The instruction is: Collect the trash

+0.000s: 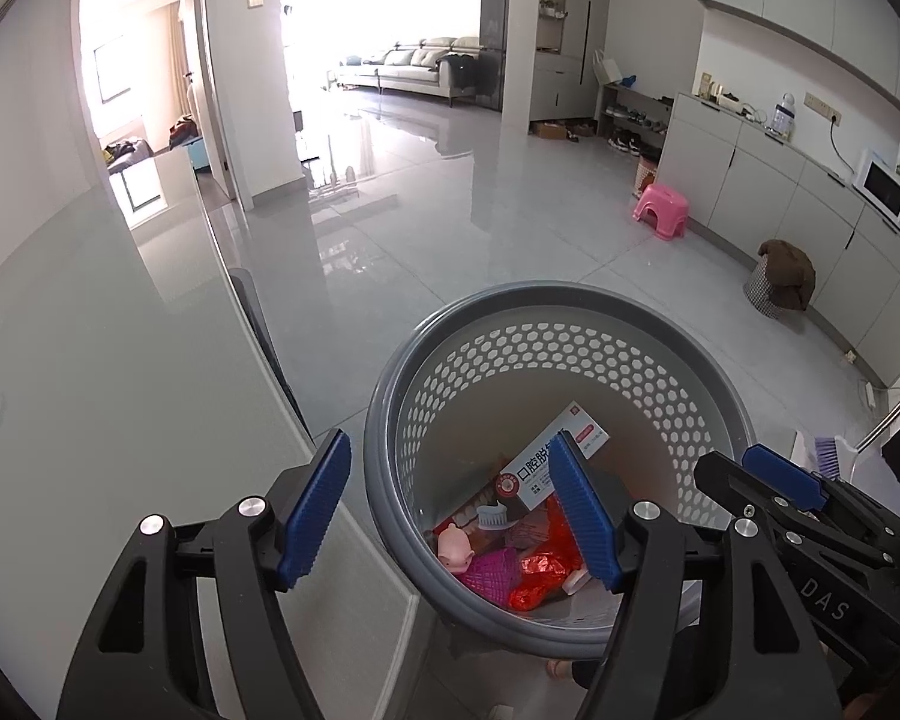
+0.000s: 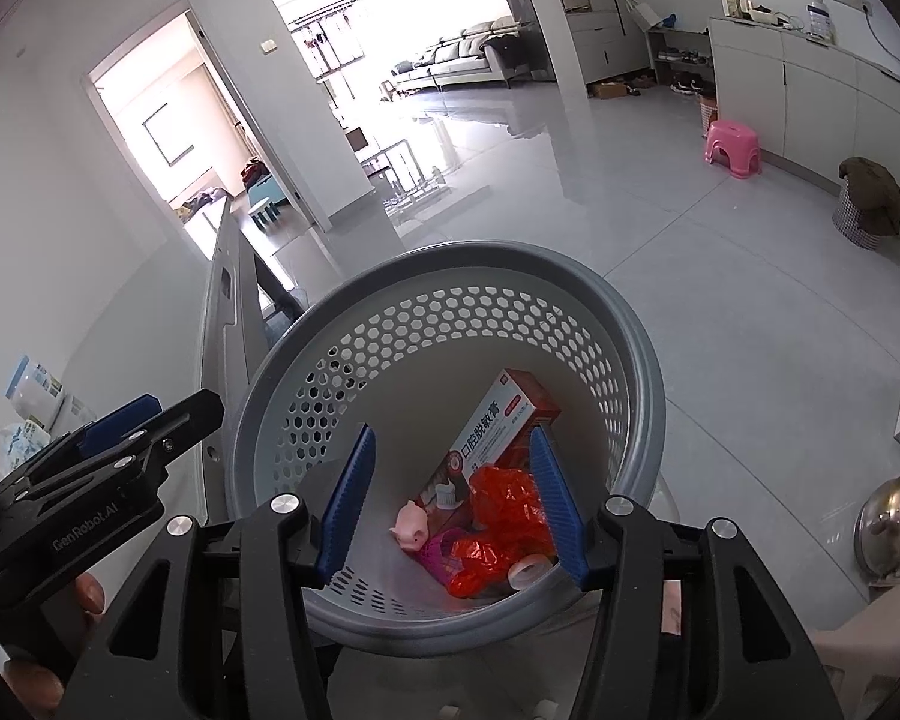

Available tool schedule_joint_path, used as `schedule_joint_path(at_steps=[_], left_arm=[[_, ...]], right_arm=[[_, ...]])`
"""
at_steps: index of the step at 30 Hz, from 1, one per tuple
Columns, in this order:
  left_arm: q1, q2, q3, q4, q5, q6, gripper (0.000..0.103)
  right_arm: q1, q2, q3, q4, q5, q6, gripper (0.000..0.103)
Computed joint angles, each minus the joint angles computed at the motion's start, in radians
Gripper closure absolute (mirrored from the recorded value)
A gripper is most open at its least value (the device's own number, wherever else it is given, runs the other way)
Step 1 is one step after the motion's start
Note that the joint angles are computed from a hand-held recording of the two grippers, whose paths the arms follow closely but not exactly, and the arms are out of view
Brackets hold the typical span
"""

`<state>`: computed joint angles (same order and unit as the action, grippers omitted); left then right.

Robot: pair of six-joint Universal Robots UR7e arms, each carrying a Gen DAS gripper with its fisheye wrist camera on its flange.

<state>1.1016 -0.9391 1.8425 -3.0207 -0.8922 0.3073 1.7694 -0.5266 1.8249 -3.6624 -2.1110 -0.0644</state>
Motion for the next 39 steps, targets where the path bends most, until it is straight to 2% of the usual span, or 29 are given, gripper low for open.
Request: schedule_joint_path(at_steps=[9,23,39], left_arm=[[-0.013,-0.012,0.019,-0.021,0.010,0.010,0.031],[-0.034,-0.040,0.065,-0.094,0.036,0.041,0.010],[-0.049,-0.054,0.079,-0.124,0.074,0.043,0.007]], right_arm=[[0.006,-0.013,0.024,-0.029,0.004,-0.006,0.047],[0.030,-0.019,0.044,-0.073,-0.018,-0.016,0.041],[0.036,-0.022,0.057,-0.109,-0.035,-0.035,0.035]])
